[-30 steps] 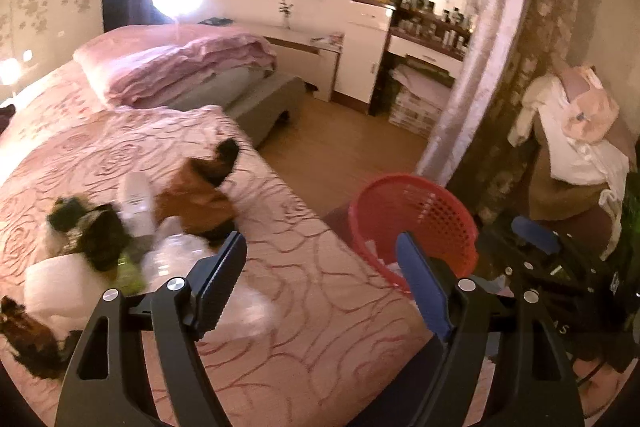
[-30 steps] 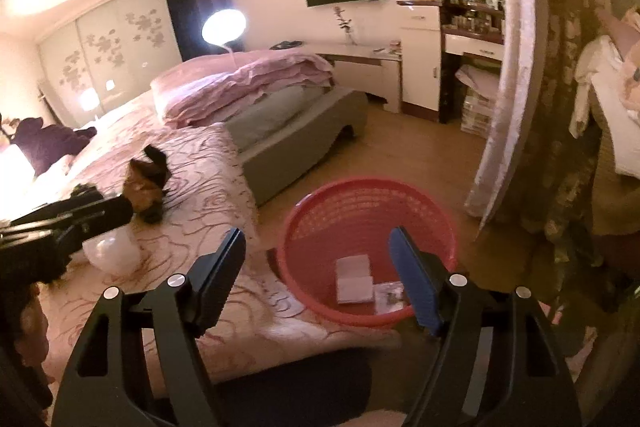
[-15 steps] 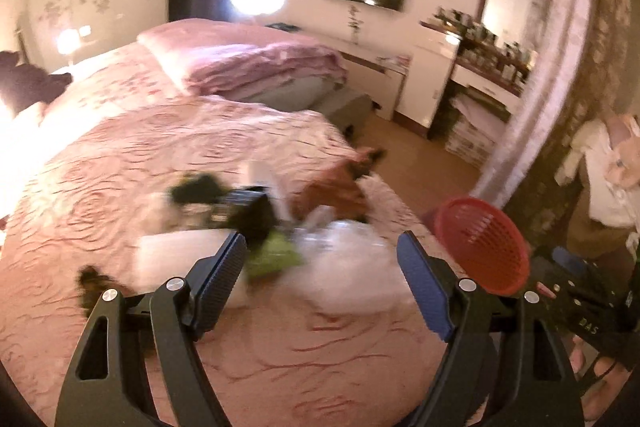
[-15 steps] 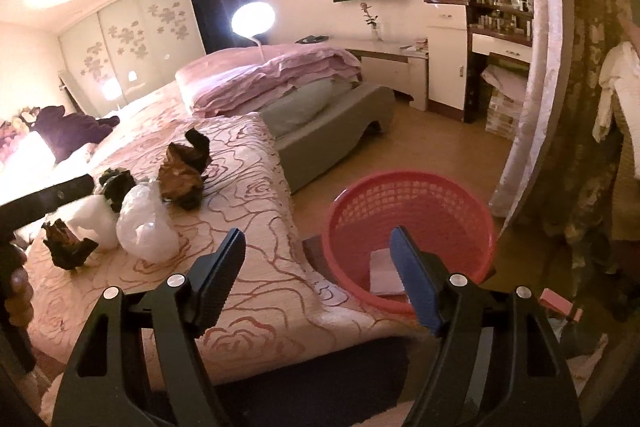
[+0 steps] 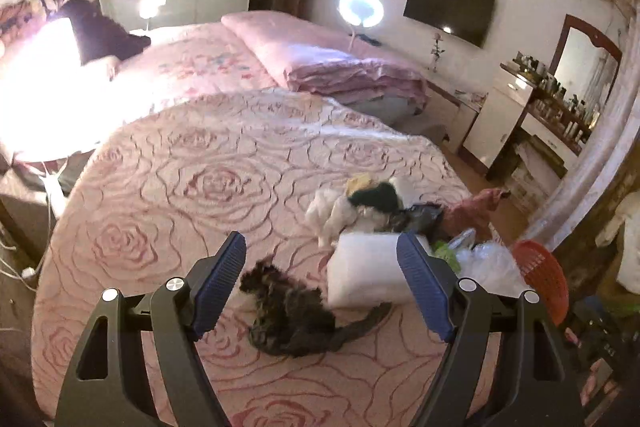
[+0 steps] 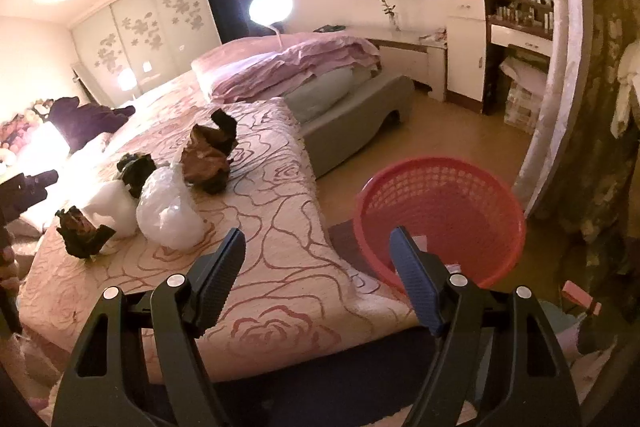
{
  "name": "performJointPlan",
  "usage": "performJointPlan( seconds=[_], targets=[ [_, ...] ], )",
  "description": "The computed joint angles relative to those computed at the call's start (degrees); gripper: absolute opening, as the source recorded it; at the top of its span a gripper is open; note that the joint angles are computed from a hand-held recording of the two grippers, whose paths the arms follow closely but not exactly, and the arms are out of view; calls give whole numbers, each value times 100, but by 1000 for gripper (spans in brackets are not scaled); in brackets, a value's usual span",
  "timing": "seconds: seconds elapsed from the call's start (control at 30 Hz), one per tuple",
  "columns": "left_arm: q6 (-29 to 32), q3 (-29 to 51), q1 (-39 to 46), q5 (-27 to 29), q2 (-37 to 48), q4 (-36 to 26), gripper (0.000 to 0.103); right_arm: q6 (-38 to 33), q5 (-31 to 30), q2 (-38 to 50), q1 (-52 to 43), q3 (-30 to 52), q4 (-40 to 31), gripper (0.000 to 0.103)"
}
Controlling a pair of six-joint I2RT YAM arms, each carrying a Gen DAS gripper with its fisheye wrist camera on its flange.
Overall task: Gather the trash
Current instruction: 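Move both tools back toward the trash on the bed, then grasp the dark brown crumpled item with the left tool while the right tool grasps the clear plastic bag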
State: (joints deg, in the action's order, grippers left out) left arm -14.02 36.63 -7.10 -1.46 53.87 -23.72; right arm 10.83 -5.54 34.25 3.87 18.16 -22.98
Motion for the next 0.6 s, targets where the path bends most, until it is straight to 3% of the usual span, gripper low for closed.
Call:
performJointPlan(
  seconds=[0.23,0.3,0.37,0.43,0.6],
  targets=[
    [-109,-380,-110,-188,485,393,74,26,152,-87,206,48,-85,72],
    [-46,-518,-63,-192,585,528,67,32,139,-73,192,51,-87,72],
    [-1,-580,29,-133,725,580,51,30,126,-62,203,71,-119,72],
    [12,-603,131,-95,829,630,41,55,169,13,290,88,-77,72],
    [79,-627,292,68,764,714,31,131,537,403,923,234,142,72]
  ],
)
